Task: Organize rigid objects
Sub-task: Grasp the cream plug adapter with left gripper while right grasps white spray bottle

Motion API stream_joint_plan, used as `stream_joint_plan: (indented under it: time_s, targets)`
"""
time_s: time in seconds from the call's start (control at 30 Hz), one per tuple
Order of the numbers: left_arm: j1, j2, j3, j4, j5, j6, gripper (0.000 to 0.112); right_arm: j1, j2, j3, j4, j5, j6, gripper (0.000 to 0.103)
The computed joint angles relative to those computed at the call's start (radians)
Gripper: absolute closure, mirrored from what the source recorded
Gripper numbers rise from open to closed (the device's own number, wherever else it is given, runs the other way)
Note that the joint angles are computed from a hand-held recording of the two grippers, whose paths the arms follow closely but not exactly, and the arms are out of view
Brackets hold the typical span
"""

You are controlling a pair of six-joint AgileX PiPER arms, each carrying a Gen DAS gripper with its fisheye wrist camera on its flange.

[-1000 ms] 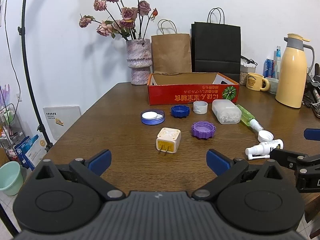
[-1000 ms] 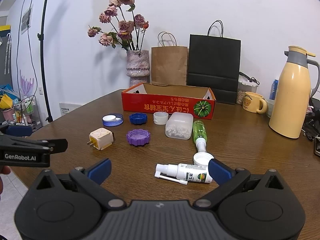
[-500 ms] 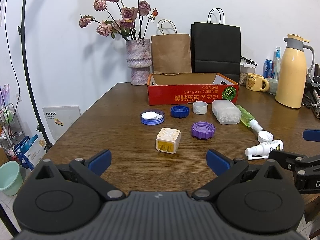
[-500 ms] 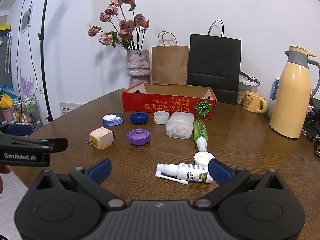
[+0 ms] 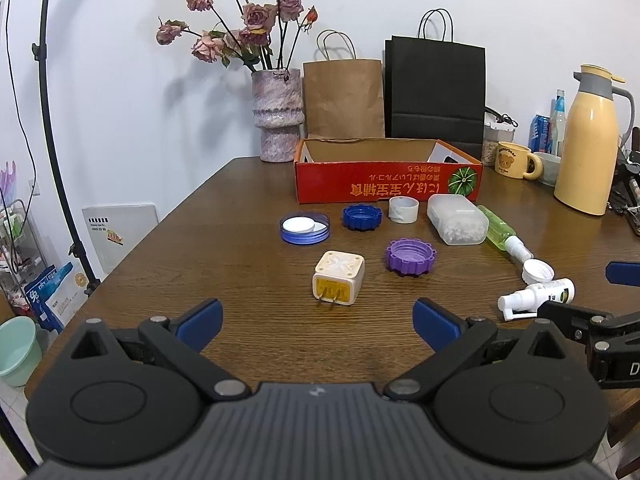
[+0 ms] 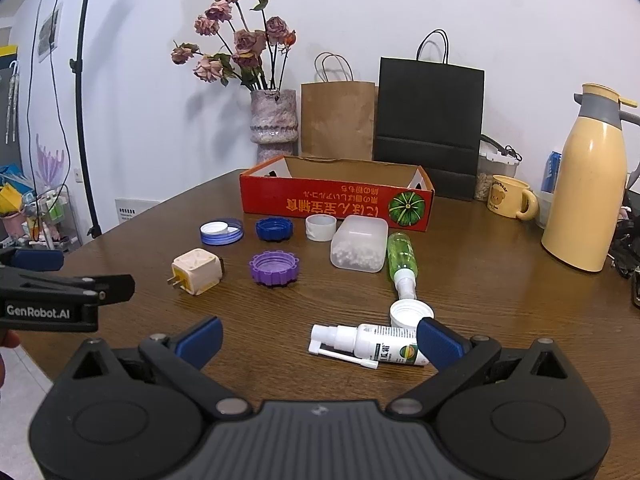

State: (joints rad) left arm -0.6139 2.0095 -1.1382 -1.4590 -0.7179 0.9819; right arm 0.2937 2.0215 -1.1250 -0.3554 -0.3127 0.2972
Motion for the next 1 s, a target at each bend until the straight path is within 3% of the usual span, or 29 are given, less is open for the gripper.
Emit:
stream_joint_plan:
  time_s: [0.67, 1.0]
  targets:
    - [0.076, 0.088, -0.105, -0.040, 0.084, 0.067, 0.009, 0.003, 0.121, -0.170, 0.022, 0.118, 0.002, 0.000]
    - [0.113, 0.141, -0.183, -0.106, 0.126, 0.155, 0.009, -0.004, 0.204, -0.294, -0.089, 0.196, 0.120, 0.000]
